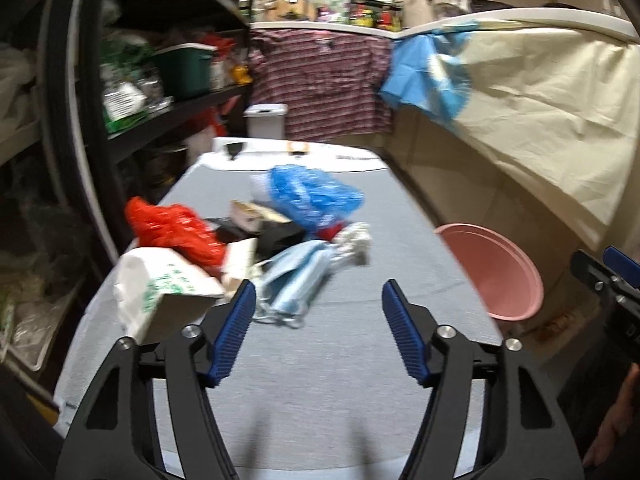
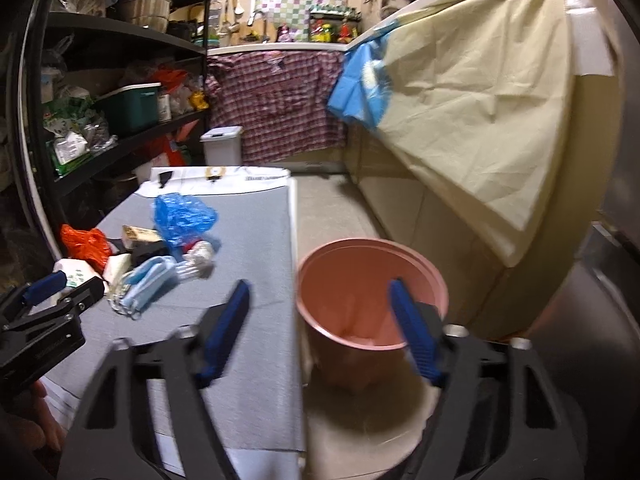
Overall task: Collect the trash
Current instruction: 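Grasp the white crumpled tissue with the right gripper while the left gripper grasps the white-green paper bag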
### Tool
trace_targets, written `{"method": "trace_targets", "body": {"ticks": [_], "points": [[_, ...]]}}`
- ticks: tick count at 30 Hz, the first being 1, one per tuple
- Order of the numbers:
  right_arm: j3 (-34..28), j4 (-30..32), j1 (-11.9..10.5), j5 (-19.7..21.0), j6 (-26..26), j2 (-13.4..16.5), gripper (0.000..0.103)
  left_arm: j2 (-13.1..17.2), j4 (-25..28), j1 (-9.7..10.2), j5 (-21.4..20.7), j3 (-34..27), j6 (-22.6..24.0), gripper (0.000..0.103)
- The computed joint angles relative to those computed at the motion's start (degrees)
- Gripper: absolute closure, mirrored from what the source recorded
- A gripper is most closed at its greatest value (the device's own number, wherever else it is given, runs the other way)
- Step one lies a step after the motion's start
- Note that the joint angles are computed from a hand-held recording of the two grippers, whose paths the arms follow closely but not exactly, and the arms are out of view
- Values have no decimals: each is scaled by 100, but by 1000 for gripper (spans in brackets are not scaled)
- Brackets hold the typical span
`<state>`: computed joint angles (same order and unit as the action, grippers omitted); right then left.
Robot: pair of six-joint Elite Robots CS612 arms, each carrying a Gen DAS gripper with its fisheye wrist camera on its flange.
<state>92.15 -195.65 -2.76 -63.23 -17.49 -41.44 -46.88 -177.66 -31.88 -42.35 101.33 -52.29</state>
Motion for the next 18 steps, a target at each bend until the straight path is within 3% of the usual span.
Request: {"method": "trace_targets", "body": {"ticks": [3, 6, 10, 12, 18], "points": [[-173, 554, 65, 347, -19, 7, 57, -62, 395, 70, -58, 34, -448, 46], [-383, 994, 178, 603, -81, 58, 64, -115, 889, 126, 6, 48, -885, 48], [-733, 1489, 358, 803, -153, 217, 66, -127, 1224, 152, 263, 98, -1179, 48], [-916, 1739, 444, 842, -159, 308, 66, -150, 1669, 165, 448, 124, -1538, 48], [-1530, 2377, 652, 805, -63, 663, 65, -254, 2895, 285, 360, 146, -2636, 50]]}}
